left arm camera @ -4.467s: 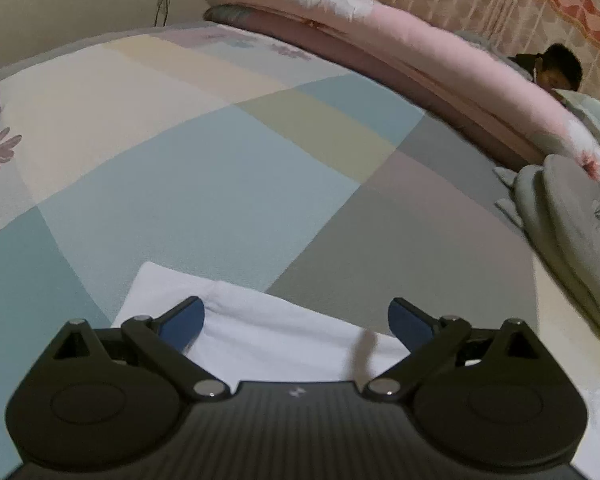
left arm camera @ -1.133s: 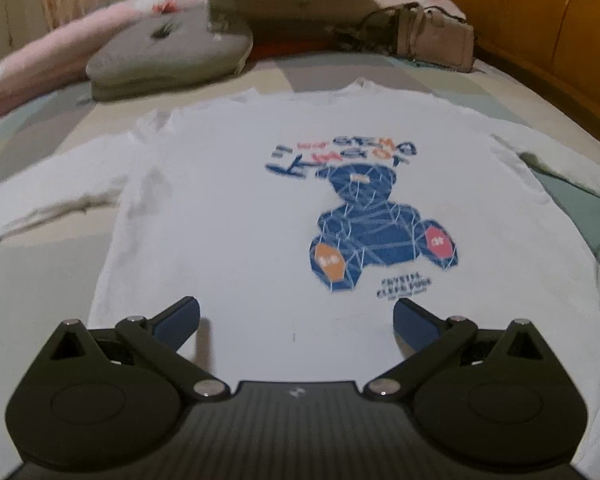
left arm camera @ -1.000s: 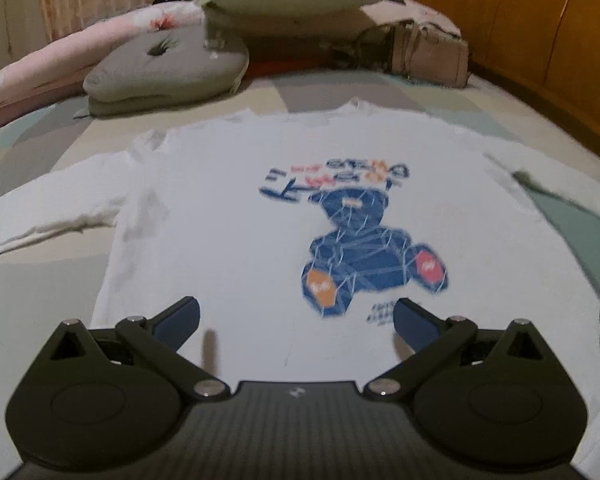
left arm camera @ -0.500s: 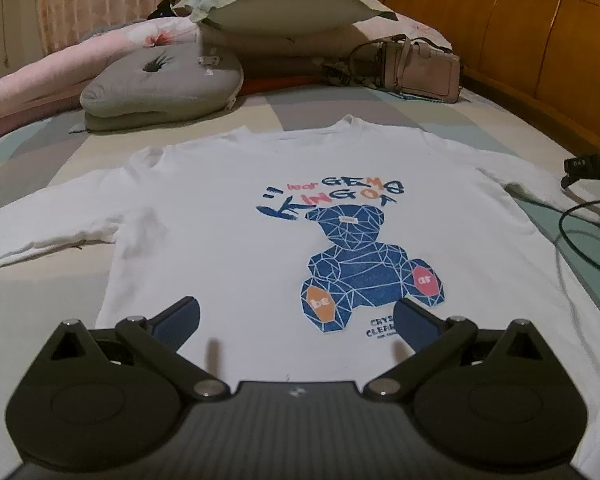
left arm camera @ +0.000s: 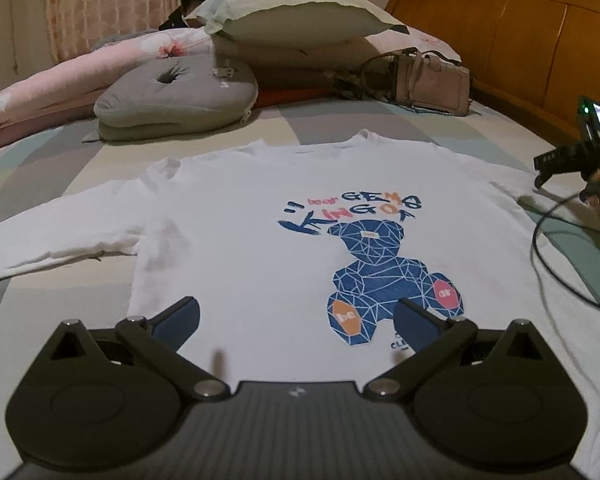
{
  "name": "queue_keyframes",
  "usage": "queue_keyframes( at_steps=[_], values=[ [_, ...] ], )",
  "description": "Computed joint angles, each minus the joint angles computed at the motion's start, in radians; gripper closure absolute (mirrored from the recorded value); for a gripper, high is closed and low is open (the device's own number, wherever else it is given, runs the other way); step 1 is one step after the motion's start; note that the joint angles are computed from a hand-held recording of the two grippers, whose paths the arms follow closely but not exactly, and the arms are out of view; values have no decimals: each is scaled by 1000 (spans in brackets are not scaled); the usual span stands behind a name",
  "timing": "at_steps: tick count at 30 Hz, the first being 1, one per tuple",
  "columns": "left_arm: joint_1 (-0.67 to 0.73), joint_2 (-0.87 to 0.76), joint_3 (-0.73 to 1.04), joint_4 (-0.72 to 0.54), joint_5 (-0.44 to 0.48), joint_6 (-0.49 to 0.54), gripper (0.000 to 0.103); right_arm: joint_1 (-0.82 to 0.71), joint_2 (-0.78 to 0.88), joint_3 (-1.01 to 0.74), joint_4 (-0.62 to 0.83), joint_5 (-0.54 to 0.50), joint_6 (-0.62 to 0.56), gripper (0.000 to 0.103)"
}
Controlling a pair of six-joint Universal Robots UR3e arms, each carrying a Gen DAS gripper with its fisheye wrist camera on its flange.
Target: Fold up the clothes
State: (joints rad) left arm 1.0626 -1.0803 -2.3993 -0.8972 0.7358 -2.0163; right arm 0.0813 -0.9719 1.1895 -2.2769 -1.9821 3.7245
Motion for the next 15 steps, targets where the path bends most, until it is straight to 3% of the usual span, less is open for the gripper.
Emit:
queue_keyframes(
  at_steps=[4, 7, 12, 15],
  values=[
    [4, -13, -6, 36, -6, -11, 1, 26, -26, -25, 28, 103, -6, 0],
    [1, -23, 2, 27, -5, -8, 1, 84, 75, -177, 130, 65, -49, 0],
    [30, 31, 19, -75, -18, 37, 1, 58, 168, -295, 123, 37, -33, 0],
    [56, 66, 22, -122, -39, 62, 1, 77, 88, -204, 81, 68, -34, 0]
  ],
)
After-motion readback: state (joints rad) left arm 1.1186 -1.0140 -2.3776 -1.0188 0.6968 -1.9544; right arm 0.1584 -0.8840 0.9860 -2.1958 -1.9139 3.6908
